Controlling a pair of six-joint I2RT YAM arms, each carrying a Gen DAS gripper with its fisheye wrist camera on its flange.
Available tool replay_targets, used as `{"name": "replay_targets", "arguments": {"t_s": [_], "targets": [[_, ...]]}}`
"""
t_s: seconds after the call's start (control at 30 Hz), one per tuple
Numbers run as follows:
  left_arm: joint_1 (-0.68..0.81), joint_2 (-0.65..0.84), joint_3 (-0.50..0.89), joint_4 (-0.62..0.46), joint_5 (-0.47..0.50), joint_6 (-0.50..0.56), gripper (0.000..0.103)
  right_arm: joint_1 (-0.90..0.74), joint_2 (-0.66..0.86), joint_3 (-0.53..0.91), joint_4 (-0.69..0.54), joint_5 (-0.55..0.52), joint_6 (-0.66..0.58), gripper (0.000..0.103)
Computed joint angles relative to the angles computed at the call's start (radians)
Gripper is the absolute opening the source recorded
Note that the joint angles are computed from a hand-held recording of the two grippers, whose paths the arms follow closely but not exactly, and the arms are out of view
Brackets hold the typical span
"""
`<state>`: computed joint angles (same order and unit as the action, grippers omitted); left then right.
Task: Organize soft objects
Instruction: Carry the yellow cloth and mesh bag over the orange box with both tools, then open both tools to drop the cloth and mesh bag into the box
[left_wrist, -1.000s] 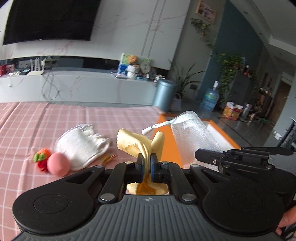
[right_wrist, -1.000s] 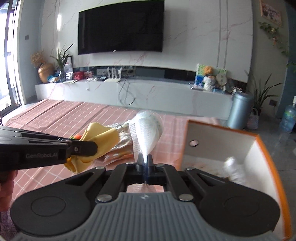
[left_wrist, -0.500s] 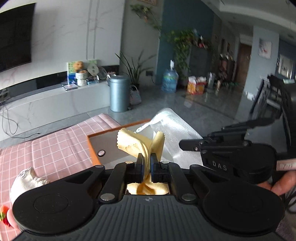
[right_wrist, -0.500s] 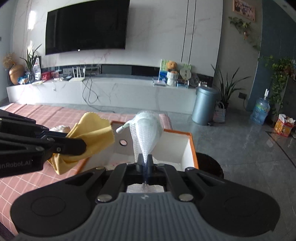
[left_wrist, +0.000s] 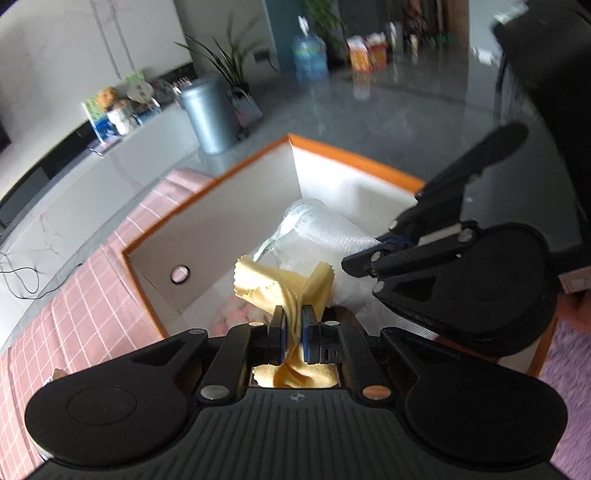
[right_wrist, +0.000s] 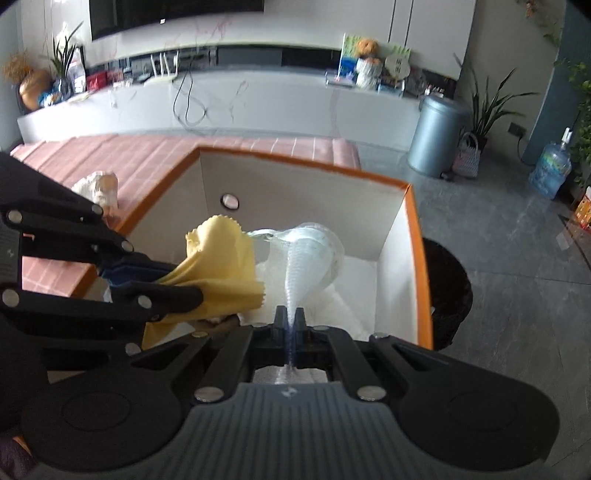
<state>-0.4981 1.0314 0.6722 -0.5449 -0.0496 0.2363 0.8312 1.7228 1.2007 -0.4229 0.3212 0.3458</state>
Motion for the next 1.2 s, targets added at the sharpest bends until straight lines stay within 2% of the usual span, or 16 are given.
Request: {"name": "replay_targets", "arguments": {"t_s": [0.13,0.27,0.3,0.43,0.47,0.5,0.53,0.57,0.67,0.83,0.9,0.97,1.1,1.2], "targets": [[0.024,0.068,0.021,-0.015,0.029,0.025,0.014,-0.018,0.064,0.049,-0.058,-0.047,0.013,0.0],[0.033,0.125,0.056,-0.06,0.039,0.044,0.014,-0.026,0.087,0.082,-0.088,-0.062,0.01,0.0],[0.034,0.129,0.056,-0.064,0.035,0.043,0.015,-0.024,0.091,0.087,-0.096,-0.063,0.012,0.003],[0.054,0.133,0.061,-0.08,0.05,0.031,0.038,-0.015,0.091,0.095,-0.104,-0.047,0.008,0.007],[0.058,0.125,0.062,-0.085,0.052,0.032,0.048,-0.013,0.083,0.089,-0.102,-0.045,0.008,0.016],[0.054,0.111,0.059,-0.086,0.048,0.028,0.054,-0.01,0.074,0.083,-0.101,-0.037,0.008,0.03],[0.052,0.094,0.052,-0.085,0.041,0.025,0.067,-0.007,0.063,0.078,-0.101,-0.027,0.006,0.036],[0.047,0.076,0.048,-0.084,0.03,0.016,0.074,0.001,0.047,0.071,-0.102,-0.013,0.006,0.04],[0.023,0.01,0.045,-0.107,0.008,-0.017,0.076,0.016,-0.001,0.058,-0.11,0.009,-0.006,0.045],[0.015,-0.107,0.058,-0.181,0.014,-0.031,0.085,0.052,-0.073,0.039,-0.13,0.077,0.005,0.063],[0.02,-0.148,0.063,-0.199,0.014,-0.028,0.086,0.067,-0.106,0.026,-0.129,0.098,0.019,0.076],[0.021,-0.204,0.058,-0.211,0.02,-0.023,0.089,0.077,-0.136,0.012,-0.126,0.109,0.036,0.081],[0.105,-0.334,0.039,-0.229,0.113,-0.023,0.089,0.103,-0.204,-0.026,-0.119,0.141,0.096,0.084],[0.268,-0.509,-0.021,-0.227,0.285,-0.021,0.089,0.137,-0.263,-0.074,-0.083,0.173,0.151,0.088]]}}
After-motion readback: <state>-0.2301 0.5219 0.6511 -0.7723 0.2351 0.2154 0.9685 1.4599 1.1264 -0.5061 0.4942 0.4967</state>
